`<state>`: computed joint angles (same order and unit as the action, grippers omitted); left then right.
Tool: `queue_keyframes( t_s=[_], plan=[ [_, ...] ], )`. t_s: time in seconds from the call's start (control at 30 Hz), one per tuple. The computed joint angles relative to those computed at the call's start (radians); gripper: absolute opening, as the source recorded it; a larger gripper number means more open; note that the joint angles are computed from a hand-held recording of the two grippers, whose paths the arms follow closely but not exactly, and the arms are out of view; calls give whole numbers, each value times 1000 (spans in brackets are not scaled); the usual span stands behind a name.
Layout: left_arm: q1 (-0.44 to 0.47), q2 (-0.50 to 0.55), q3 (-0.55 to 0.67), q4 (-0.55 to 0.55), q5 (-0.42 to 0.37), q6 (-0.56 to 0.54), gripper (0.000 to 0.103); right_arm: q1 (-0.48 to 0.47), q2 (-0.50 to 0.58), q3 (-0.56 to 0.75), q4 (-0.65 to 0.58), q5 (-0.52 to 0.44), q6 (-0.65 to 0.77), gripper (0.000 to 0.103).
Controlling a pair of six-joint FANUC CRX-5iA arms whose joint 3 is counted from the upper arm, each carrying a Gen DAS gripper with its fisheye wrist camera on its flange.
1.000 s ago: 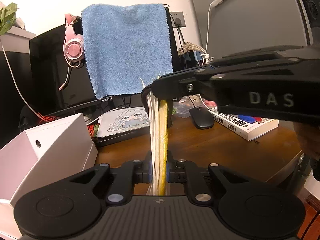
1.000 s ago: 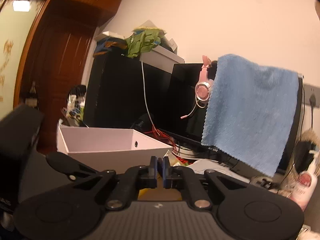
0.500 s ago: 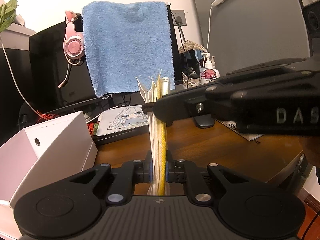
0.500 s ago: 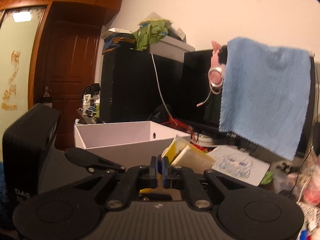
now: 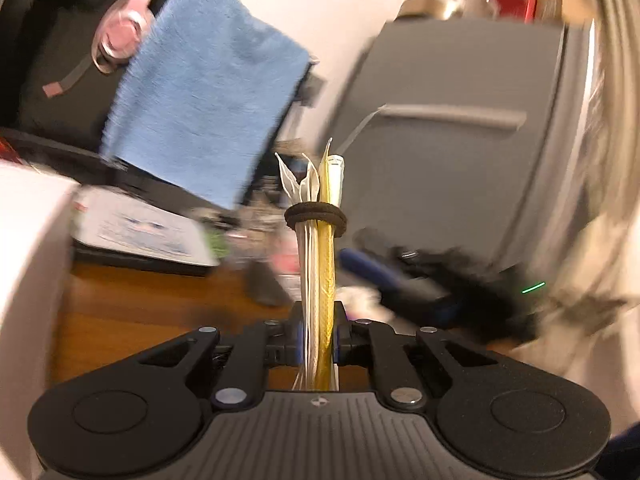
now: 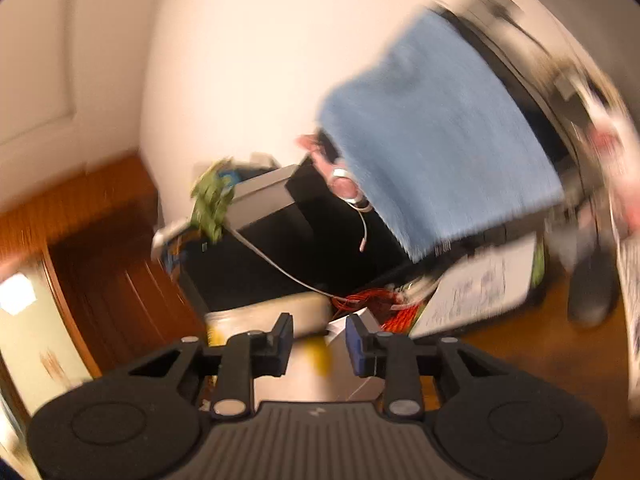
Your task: Fold shopping bag
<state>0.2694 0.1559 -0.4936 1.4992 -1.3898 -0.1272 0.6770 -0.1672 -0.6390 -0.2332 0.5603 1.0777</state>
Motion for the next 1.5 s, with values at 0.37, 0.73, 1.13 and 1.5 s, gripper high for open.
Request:
queue_keyframes(
  t_s=[0.37,0.73,1.13,1.5],
  plan=[
    [20,124,99,-66,-178,238,11,-85,156,-70,287,347,-403,11],
    [19,139,113,-37,-151,300,11,-65,151,-79,302,310,-418,9],
    [-1,25,64,-88,96,221,11,24,18,-32,-23,119,-27,11],
    [8,3,78,-78,162,204,11,90,-47,169,-560,-77,681,11]
  ],
)
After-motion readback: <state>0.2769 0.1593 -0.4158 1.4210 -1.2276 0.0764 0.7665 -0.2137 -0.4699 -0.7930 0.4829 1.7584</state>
